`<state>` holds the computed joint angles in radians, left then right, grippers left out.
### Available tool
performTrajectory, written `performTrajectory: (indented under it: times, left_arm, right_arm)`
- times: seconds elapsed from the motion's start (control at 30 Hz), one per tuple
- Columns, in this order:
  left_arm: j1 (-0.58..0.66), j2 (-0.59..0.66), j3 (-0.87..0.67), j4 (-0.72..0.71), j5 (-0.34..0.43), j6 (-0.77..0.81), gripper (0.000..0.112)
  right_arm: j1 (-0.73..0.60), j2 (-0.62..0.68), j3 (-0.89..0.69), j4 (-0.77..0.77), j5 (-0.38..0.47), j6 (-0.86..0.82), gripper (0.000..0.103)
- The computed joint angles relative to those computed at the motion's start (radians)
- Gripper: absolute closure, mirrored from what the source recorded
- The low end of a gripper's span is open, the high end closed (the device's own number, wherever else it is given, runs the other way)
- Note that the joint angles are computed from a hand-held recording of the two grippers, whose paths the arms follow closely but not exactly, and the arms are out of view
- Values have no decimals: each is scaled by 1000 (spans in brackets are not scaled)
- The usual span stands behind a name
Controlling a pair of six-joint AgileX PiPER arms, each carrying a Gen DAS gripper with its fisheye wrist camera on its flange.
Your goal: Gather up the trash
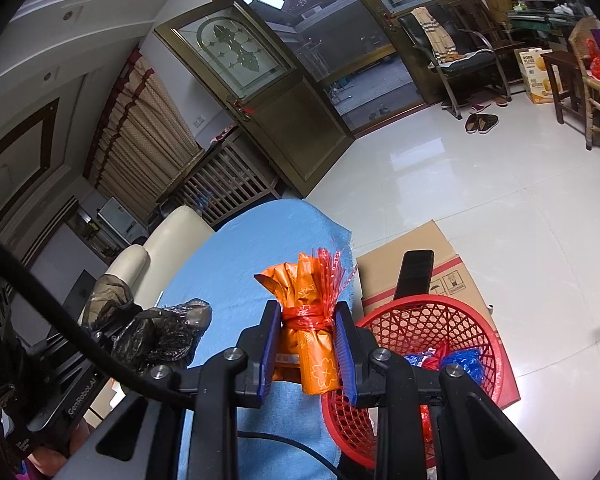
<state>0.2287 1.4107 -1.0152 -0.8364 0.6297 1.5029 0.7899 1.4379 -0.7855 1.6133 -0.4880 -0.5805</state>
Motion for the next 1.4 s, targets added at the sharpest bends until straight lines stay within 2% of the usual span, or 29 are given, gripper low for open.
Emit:
performTrajectory:
  times: [0.3, 0.73, 1.4]
  left_arm:
    - [11, 29, -18, 11, 28, -18, 110]
    - [11, 53, -11, 30, 37, -34, 110]
    - [-29, 61, -4, 97, 34, -90, 110]
  right_arm:
    - [2, 8, -20, 58, 0, -59, 74]
    - [-32, 45, -43, 84, 48, -84, 74]
    - [-53, 36, 5, 8, 67, 24, 74]
